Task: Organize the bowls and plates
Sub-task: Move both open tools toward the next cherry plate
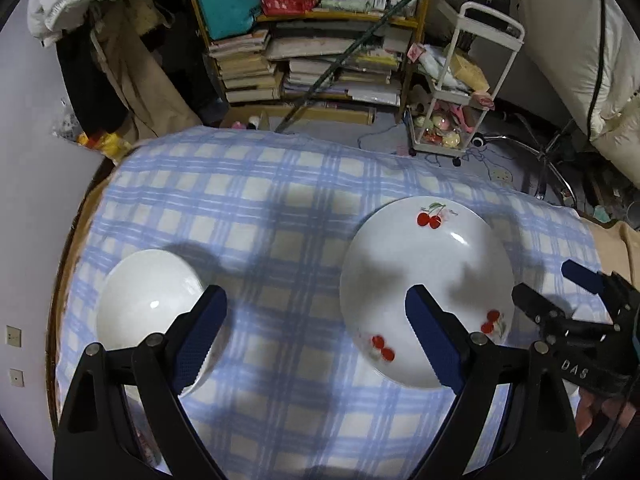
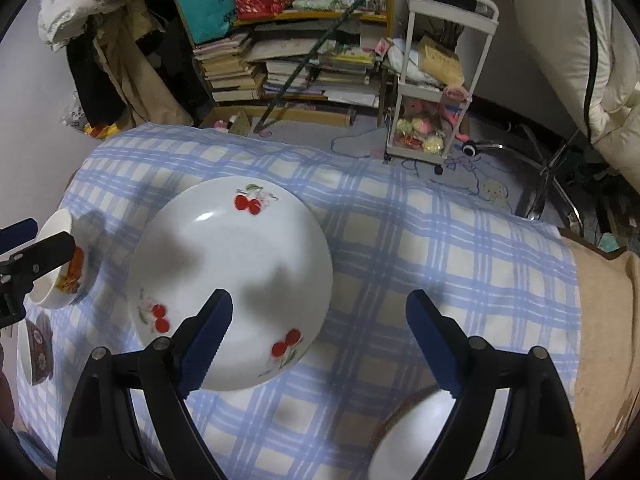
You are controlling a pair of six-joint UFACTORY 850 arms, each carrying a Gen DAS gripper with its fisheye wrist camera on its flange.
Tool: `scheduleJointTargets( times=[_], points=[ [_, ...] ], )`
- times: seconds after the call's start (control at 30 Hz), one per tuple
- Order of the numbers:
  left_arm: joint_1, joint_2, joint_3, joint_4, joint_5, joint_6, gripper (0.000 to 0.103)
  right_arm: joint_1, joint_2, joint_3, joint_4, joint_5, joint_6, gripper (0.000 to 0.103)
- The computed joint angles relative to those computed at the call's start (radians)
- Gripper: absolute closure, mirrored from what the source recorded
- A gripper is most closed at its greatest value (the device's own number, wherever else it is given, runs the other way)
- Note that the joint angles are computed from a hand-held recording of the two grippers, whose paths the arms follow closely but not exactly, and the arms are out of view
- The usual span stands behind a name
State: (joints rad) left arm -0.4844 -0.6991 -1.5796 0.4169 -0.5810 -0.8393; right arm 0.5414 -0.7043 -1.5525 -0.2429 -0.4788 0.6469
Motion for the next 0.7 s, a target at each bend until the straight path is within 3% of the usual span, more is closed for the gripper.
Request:
scheduleJointTargets(
  times=[0.27,0.37,0.47,0.53,0.6,0.63,0.7],
  points=[
    [-0.012,-0.099,-0.099,0.045,-0.063,-0.040,0.013,-0.034,-0.058,-0.055,0.195,-0.041,-0.140,0.020],
    [0.001,-0.132,-0.135,-0.025,-0.070,0.006,0.013,-0.043,-0.073,-0.068,0.228,-0.051,-0.165,0.028],
    [0.009,-0.159,-0.165,-0.090,-0.087,0.060,0.015,-0.046,-0.087,-0.081,0.222,-0.067,-0.170,0.029],
    [0.009,-0.164,-0.168,-0.105,-0.082,0.069,0.026,-0.045,-0.099,-0.093,0.217,-0.083,-0.174,0.032],
    [0.005,-0.170,-0.171,-0.089,-0.089,0.042,0.051,-0.048,-0.109,-0.104,0.234,-0.094,-0.194,0.039],
    [0.005,-0.172,-0.172,-0.093,-0.088,0.044,0.056,-0.049,-0.114,-0.109,0.246,-0.098,-0.208,0.040],
    [0.010,-0.182,-0.179,-0.141,-0.088,0.085,0.071,-0.048,-0.125,-0.122,0.252,-0.113,-0.220,0.053]
  ],
)
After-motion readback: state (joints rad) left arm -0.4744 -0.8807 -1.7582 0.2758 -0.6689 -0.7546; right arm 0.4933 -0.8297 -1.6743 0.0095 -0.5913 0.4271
